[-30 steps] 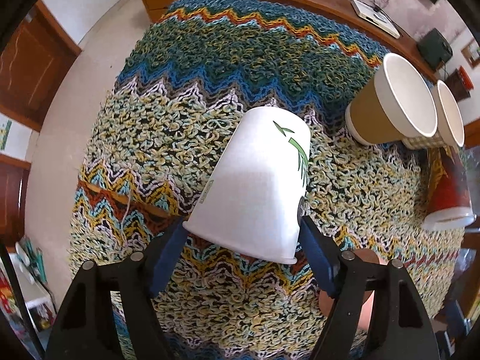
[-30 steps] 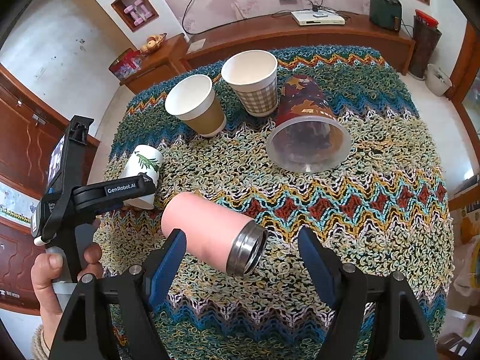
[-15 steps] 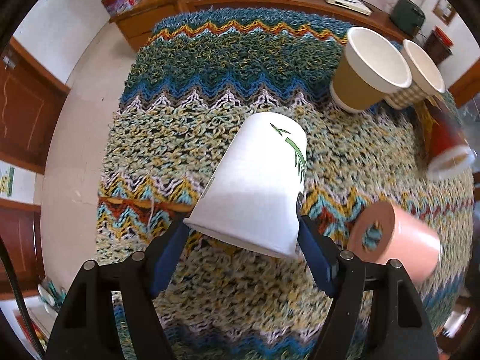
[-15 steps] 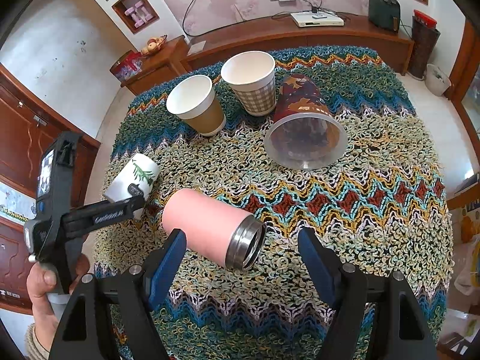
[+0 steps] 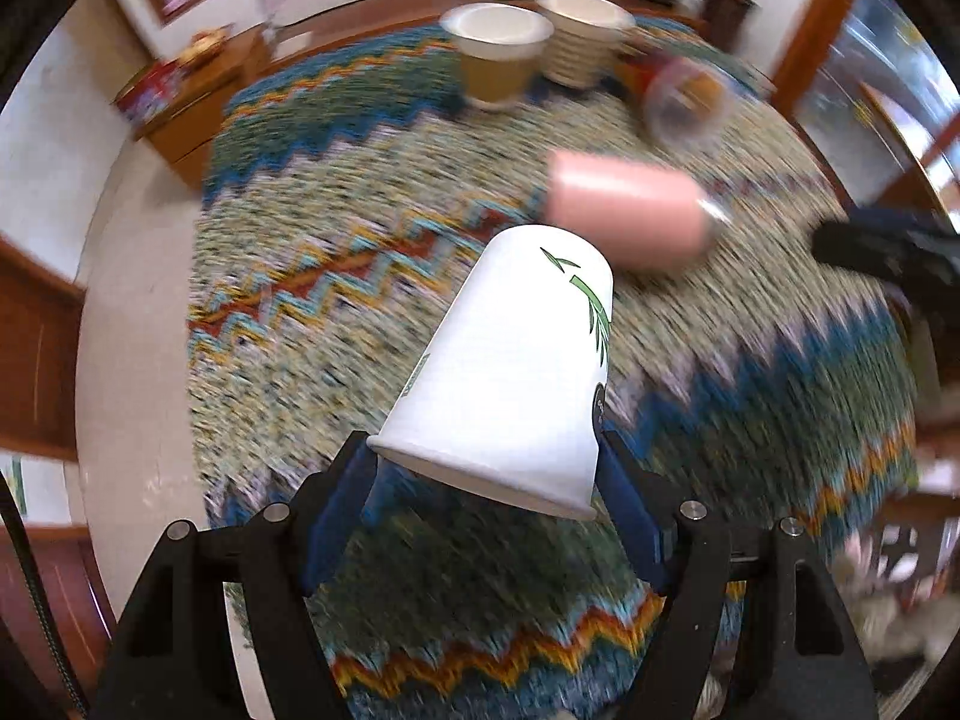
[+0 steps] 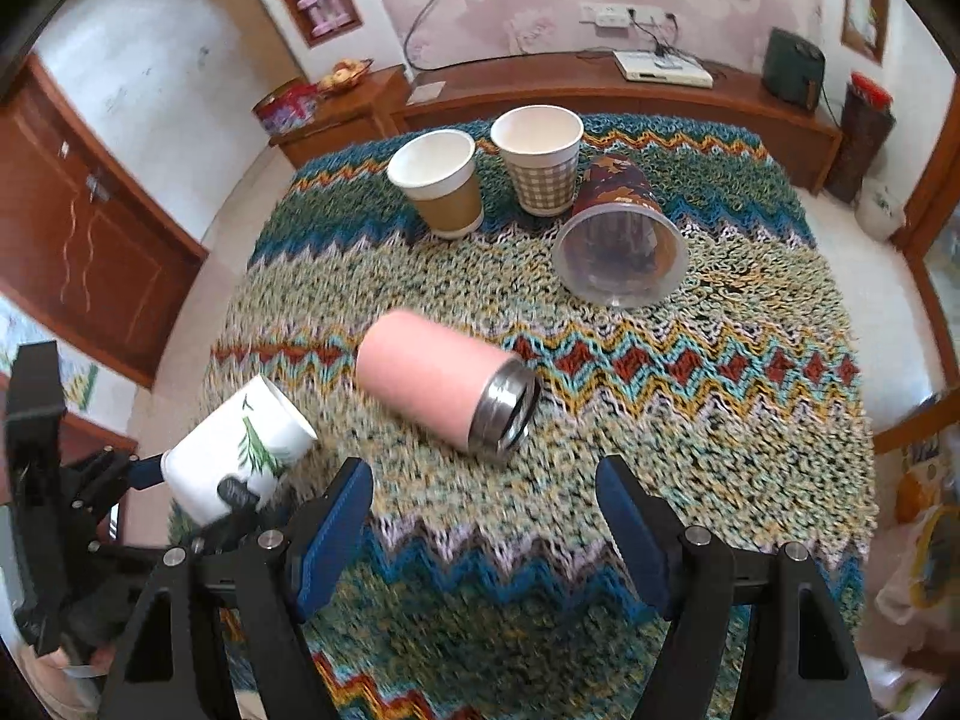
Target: Flip cup upright
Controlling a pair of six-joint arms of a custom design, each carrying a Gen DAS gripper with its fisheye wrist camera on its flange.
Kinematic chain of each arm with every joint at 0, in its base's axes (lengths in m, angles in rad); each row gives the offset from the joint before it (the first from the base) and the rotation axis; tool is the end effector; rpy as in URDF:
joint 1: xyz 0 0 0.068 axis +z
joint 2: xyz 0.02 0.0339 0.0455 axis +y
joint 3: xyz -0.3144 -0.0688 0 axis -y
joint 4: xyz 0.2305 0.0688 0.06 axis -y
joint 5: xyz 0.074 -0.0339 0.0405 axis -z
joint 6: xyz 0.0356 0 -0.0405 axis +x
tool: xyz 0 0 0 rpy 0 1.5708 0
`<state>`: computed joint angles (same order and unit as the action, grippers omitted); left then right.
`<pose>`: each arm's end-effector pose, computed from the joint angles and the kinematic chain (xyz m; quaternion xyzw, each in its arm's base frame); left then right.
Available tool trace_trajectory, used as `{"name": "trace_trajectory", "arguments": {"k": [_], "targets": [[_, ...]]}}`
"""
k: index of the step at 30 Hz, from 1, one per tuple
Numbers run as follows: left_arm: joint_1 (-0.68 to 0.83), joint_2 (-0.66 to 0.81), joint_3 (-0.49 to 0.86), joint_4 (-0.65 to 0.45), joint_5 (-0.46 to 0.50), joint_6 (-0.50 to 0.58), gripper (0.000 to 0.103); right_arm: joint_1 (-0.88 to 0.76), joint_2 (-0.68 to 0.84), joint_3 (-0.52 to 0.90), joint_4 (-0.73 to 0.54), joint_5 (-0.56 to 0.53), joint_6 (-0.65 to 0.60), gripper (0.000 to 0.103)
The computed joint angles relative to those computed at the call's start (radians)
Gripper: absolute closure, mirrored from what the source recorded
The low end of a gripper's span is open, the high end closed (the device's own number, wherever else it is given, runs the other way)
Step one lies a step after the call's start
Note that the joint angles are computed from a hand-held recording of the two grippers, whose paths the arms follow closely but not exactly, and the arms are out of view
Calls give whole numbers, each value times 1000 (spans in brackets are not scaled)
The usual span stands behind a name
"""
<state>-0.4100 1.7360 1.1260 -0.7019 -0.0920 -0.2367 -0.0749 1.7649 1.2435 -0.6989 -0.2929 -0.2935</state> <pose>0.2976 -0.1258 0.2350 0.0798 0.9874 0.0023 0.1368 0.3473 -0.0158 0.2577 -0.1316 0.9656 0.1097 0.1959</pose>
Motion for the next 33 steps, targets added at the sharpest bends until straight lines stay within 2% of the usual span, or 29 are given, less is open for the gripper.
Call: {"name": "trace_trajectory", "arguments": {"k": [9,13,22,27,29,33], "targets": [[-180,-40,-138,116,12,96,26,-63,-160,-223,13,57,-198,26],[-215,-15,-160,161,42,188,26,-106,-194,-291,15,65,-254,26],[-232,36,-169,215,58,386,25,-140,-229,-373,12,44,-322,26],[-214,49,-149,222,99,442,24,-118,-236,-393,8,34,-354,26],[-204,70,-130,212,120,454,17,-110,-238,-398,8,29,-369,26],[-181,103,-106,190,141,448,16,-92,-249,-422,28,30,-422,26]]}}
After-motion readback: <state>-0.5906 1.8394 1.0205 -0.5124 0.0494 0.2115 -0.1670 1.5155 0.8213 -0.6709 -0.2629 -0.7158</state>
